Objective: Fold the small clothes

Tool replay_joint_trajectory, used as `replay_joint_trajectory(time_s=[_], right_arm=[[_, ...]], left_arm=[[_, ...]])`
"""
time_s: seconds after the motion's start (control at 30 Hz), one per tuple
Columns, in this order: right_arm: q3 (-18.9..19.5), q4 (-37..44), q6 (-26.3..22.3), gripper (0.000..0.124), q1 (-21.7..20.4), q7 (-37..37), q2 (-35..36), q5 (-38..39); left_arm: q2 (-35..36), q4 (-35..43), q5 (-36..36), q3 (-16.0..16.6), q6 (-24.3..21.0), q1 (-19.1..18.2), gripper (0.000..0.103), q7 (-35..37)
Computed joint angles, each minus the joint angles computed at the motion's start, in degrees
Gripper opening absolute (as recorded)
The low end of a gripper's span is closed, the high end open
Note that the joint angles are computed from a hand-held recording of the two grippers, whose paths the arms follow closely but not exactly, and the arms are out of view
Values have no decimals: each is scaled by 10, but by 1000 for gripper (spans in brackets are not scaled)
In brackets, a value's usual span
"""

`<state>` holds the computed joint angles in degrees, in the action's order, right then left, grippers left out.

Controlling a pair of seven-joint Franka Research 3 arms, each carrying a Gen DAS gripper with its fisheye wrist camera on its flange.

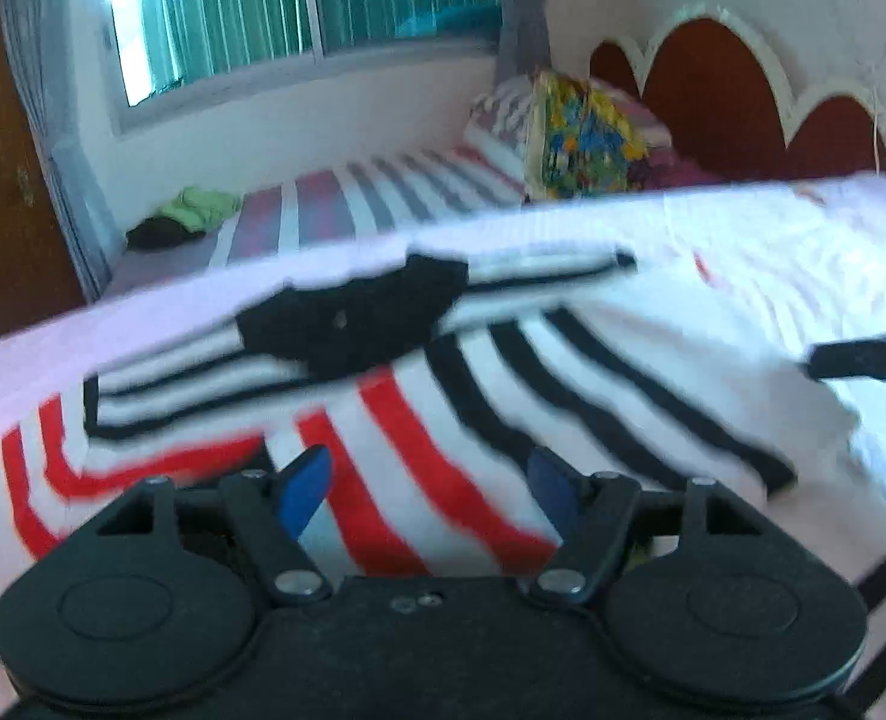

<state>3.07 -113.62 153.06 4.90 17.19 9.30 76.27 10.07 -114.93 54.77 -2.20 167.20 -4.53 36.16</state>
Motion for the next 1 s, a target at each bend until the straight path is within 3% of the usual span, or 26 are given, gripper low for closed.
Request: replay_joint_trajectory(time_s=[0.03,0.1,0.13,0.17,0.23,0.3,0.33,0.4,0.43,0.53,0.7,0.77,0.87,1.0], right_arm=[[1,-27,18,0,6,-24,-16,7],[7,-54,68,0,18,-101,-28,57],[3,-53,72,0,23,-83,-29,43],[-11,-49,73,0,38,-62,-31,32],[3,-54,59,0,20,-104,-51,86],[-17,-59,75,0,48,-41,-40,16],[-18,-59,78,0,52,-9,-30,-12],[-3,-62,88,0,42,23,-34,-22],[-11,-63,89,0,50,46,-39,-26],[-2,-76,98,0,42,11,-65,47],[-7,-115,102,0,59,54,-107,21],[-7,-138,114,0,71,71,-131,10],[-8,-157,134,0,89,112,-151,-6],[-5,-159,170,0,110,231,-155,-31]], left_arm=[[5,-4,-20,-8,-9,6,74,10],[5,-15,-19,2,25,9,75,-12],[4,-11,-50,-15,10,21,74,14],[0,-4,-41,-13,-9,14,73,7],[-8,-2,40,16,-6,-10,73,-50],[7,2,0,-4,-35,7,77,-8],[5,-5,3,7,-14,5,78,-20],[-1,-13,-40,-5,-7,20,78,-2],[-11,-17,-33,-3,-15,16,75,-7],[-63,-73,13,4,14,21,76,-53],[-197,-222,48,0,46,84,75,-129],[-259,-277,103,-10,56,141,75,-195],[-340,-345,128,0,61,219,74,-247],[-378,-393,7,81,80,252,73,-215]])
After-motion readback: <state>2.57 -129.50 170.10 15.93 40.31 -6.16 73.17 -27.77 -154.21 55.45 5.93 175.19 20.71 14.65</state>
